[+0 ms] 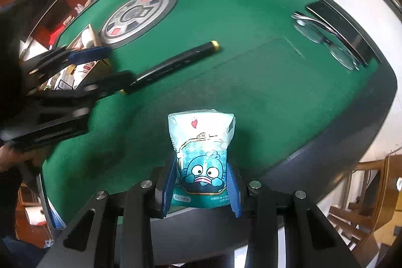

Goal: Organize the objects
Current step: 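Grasp the yellow-capped black marker with the left gripper while the right grasps the blue-white wipes pack, then carry the yellow-capped marker and wipes pack over the tray with both grippers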

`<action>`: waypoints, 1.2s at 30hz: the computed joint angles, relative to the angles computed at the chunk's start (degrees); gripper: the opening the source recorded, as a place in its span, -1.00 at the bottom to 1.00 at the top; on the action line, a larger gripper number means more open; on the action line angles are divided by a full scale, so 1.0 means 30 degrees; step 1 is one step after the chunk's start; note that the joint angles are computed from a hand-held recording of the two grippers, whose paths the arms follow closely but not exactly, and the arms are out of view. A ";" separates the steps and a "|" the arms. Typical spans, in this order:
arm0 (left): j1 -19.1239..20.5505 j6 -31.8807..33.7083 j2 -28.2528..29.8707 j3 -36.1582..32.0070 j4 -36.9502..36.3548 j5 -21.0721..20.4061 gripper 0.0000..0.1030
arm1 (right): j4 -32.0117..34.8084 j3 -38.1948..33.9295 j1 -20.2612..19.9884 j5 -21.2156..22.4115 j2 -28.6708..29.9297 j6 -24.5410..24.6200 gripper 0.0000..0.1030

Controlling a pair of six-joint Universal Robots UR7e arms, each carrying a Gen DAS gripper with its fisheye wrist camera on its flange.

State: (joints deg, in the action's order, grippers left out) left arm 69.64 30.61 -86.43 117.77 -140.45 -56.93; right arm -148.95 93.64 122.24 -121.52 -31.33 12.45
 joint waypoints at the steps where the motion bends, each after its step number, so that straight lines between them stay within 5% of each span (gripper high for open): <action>1: -0.0028 0.0247 0.0498 -0.0185 0.0197 0.0157 0.24 | -0.0227 0.0357 0.0015 -0.0020 -0.0175 0.0090 -0.23; 7: 0.0089 0.0854 0.2541 -0.0961 0.0148 0.0651 0.14 | -0.1218 0.1669 0.0012 -0.0033 -0.1072 0.0555 -0.22; 9: 0.0286 0.0615 0.2933 -0.1174 0.0427 0.0411 -0.65 | -0.1490 0.2012 0.0014 -0.0161 -0.1309 0.0789 -0.21; 11: 0.0397 0.0274 0.3038 -0.1064 0.0331 0.0296 -0.72 | -0.1733 0.2171 -0.0022 -0.0133 -0.1394 0.0986 -0.21; 17: 0.0489 -0.0990 0.2019 0.0510 -0.1327 -0.0088 -0.72 | -0.2041 0.2309 -0.0124 0.0230 -0.1446 0.1509 -0.21; 25: 0.0754 -0.2859 -0.1909 0.2834 -0.0703 -0.1699 -0.72 | -0.1705 0.1007 0.0043 0.1130 -0.0401 0.1442 -0.21; 36: 0.0595 -0.3414 -0.6440 0.3381 0.0443 -0.1310 -0.72 | -0.0273 -0.2247 0.0867 0.2426 0.2094 0.0409 -0.21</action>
